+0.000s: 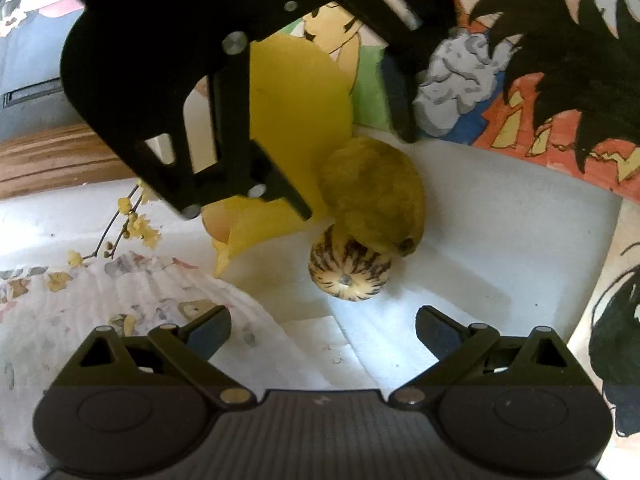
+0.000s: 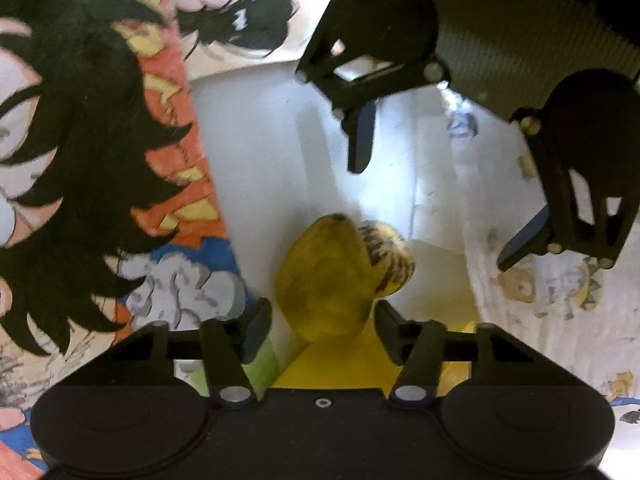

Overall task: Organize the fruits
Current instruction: 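Lower the left tool over the striped fruit while the right tool reaches the green pear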

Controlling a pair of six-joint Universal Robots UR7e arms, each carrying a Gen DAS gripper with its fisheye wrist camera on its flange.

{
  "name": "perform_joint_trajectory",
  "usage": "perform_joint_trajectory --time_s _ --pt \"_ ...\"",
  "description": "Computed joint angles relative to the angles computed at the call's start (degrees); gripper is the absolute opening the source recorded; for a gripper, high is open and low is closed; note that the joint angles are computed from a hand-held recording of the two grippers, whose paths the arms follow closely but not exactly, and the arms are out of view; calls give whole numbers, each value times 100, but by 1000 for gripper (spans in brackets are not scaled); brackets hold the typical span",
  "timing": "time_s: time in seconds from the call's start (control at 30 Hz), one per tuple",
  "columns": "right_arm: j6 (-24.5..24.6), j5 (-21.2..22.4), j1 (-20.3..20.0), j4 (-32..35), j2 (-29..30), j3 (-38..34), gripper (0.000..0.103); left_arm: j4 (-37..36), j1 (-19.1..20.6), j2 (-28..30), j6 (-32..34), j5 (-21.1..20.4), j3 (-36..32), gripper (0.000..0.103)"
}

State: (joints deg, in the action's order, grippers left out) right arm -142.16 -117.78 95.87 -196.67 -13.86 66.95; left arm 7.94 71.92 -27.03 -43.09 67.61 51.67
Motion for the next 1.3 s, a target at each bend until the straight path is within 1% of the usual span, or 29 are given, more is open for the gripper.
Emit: perform_joint_trajectory --time_s 0.13,0.37,0.43,0.5,0.7,0.8,0.93,1.0,1.03,1.13,1.23,1.3 --pt "31 118 -37 -26 -52 62 51 -22 27 -59 115 59 115 101" --pt "63 183 -47 -1 -115 134 50 43 29 48 149 25 -62 101" --pt "66 196 -52 -28 -172 223 50 -49 30 -60 162 26 135 101" --pt "44 219 -58 -3 -191 233 50 -54 36 -77 179 41 162 101" --pt "-67 340 -115 128 -158 129 55 -60 42 -102 209 76 212 101" --pt "-125 426 -150 153 -120 64 56 -81 40 -105 192 68 227 101" --pt "-61 501 -168 389 -150 0 54 -85 30 -101 173 42 222 101" --pt "77 550 -180 454 -221 73 53 -84 27 -95 177 30 211 101" --pt "213 559 -177 491 -270 134 53 -72 25 -90 172 30 197 101" --pt "298 635 -181 456 -407 361 53 -49 25 -91 151 57 182 101" --pt "521 564 -157 458 -566 594 52 -29 21 -112 72 95 192 100" --pt "520 514 -161 380 -687 797 52 1 8 -122 -30 93 184 100"
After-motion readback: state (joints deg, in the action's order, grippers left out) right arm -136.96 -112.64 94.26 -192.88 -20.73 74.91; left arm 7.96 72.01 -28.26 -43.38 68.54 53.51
